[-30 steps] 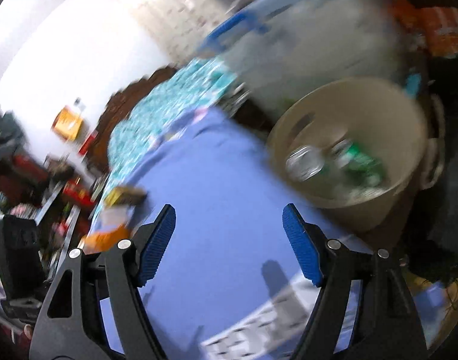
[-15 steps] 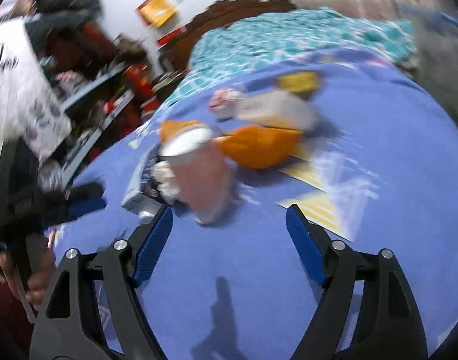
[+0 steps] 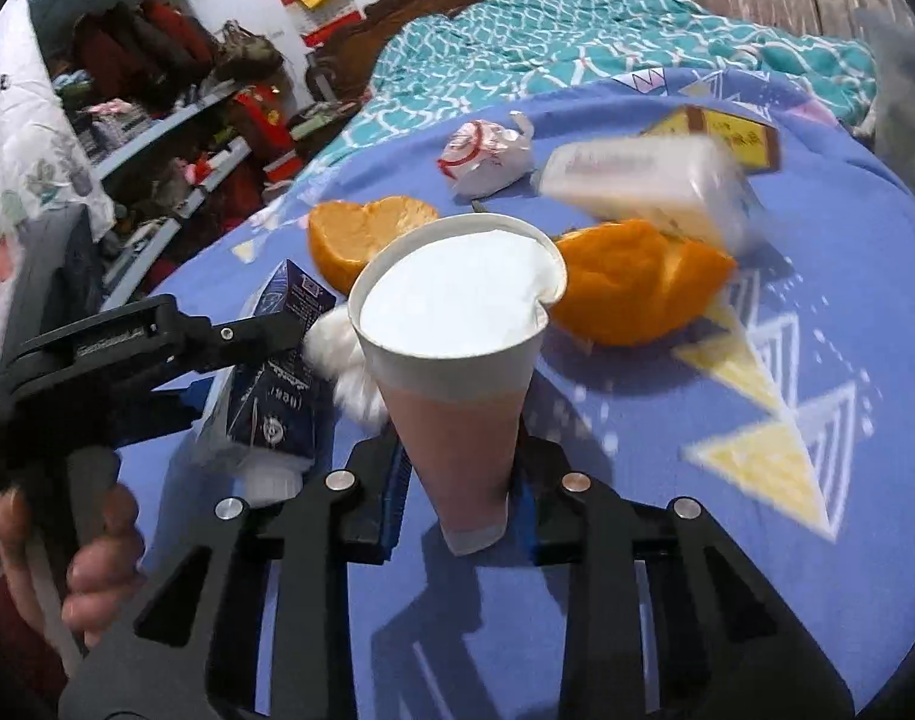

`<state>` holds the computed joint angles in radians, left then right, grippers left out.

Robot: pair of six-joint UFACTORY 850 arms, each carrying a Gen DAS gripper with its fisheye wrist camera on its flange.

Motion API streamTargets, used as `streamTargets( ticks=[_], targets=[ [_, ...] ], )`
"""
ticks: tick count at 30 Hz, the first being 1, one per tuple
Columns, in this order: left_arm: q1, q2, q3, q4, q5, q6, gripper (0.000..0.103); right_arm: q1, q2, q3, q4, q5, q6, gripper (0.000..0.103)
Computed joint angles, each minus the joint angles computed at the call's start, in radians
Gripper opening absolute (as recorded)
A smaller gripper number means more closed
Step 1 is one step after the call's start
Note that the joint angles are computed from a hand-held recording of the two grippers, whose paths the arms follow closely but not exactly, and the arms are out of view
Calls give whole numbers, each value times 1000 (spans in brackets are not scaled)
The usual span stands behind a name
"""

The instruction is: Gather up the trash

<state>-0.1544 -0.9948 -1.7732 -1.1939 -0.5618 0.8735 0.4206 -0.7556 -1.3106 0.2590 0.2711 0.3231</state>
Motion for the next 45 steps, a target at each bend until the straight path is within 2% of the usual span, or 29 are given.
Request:
streamTargets(
  ticks=[4, 5, 8, 11, 14, 16, 18, 25, 26, 29, 30, 36, 45],
  targets=[
    [29, 125, 202, -115, 23, 195, 57, 45, 82, 138, 38, 77, -22, 31],
    [37, 176, 281, -180, 37, 289, 58, 56, 94, 160, 65, 88, -44, 31],
    [52, 255, 402, -307, 68, 442, 58, 84, 117, 213, 129, 114, -65, 31],
    [59, 295, 463, -376, 94, 505, 59, 90, 116, 216, 152, 107, -76, 31],
    [44, 316, 487, -427, 158, 573, 63, 100, 112, 205, 194, 96, -124, 32],
    [47, 316, 485, -410, 162, 557, 64, 108, 108, 199, 233, 93, -168, 33],
    [48, 298, 463, -363, 166, 508, 71, 112, 106, 194, 273, 90, -215, 34],
    [48, 259, 427, -293, 151, 398, 79, 108, 110, 198, 298, 89, -235, 36],
    [47, 253, 418, -282, 148, 383, 80, 109, 111, 199, 303, 89, -238, 37],
    [42, 249, 409, -290, 142, 387, 82, 111, 112, 198, 343, 95, -272, 57],
    [38, 249, 406, -297, 142, 392, 83, 111, 113, 198, 350, 98, -278, 60],
    [30, 232, 374, -283, 139, 355, 86, 108, 110, 192, 373, 96, -310, 67],
    [33, 211, 354, -265, 135, 320, 87, 113, 92, 162, 417, 76, -382, 72]
  ],
)
